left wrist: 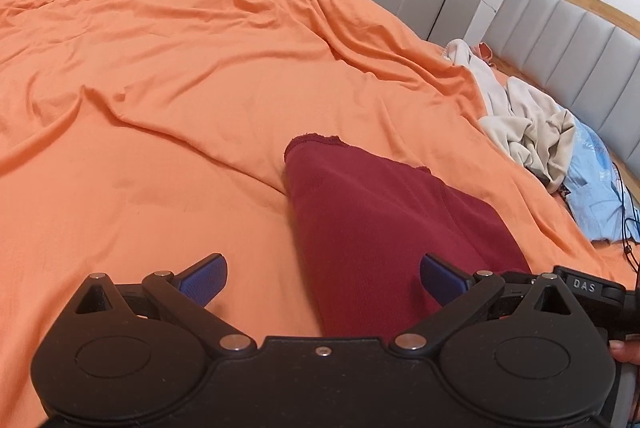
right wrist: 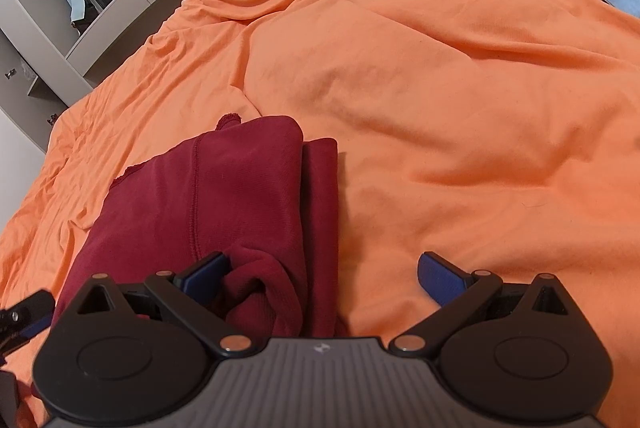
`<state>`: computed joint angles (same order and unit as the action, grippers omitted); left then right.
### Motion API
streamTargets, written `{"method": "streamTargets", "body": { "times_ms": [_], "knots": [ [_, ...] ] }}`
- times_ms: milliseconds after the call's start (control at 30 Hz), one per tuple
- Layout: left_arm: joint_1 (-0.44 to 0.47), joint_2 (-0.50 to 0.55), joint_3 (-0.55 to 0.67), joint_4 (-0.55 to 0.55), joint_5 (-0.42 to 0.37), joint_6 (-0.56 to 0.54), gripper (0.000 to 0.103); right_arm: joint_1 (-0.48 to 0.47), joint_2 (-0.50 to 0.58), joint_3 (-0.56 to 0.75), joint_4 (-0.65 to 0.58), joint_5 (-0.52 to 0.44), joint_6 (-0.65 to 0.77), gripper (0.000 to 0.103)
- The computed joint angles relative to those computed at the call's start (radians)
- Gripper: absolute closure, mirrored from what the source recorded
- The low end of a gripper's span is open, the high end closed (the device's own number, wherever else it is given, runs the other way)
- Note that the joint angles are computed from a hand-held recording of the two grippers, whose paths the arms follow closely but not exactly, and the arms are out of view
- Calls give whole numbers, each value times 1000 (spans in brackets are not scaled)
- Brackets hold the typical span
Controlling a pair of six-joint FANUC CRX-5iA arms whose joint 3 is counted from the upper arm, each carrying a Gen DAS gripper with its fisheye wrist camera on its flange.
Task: Fold small clothes
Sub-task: 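Hold both open grippers above the folded red shirt, right gripper closing on its edge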
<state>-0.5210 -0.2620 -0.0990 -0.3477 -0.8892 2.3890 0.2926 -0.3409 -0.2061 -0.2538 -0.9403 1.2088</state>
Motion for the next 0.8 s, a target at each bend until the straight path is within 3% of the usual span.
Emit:
{"method": "streamTargets", "body": {
  "times_ms": [100, 167, 233, 333, 400, 533, 667, 800],
  "knots": [
    [22, 1, -17, 6, 46, -104, 1, -26, 5, 15, -37, -14, 45, 0],
    [13, 8, -11, -22, 36, -98, 1, -60, -6, 14, -105, 10, 102, 0],
    [51, 0, -34, 59, 58, -131, 1, -115, -15, 25, -234, 34, 223, 0],
    [104, -16, -77, 178, 92, -200, 1, -131, -22, 23, -310, 77, 314, 0],
    [123, -20, -94, 215, 101, -209, 1, -135, -12, 25, -331, 86, 322, 0],
    [201, -34, -177, 397, 159, -281, 1, -156, 13, 29, -360, 97, 295, 0],
    [256, -46, -252, 556, 205, -337, 0, -229, 45, 51, -480, 58, 316, 0],
    [267, -46, -278, 609, 220, -359, 0, -211, 43, 37, -458, 68, 283, 0]
  ]
}}
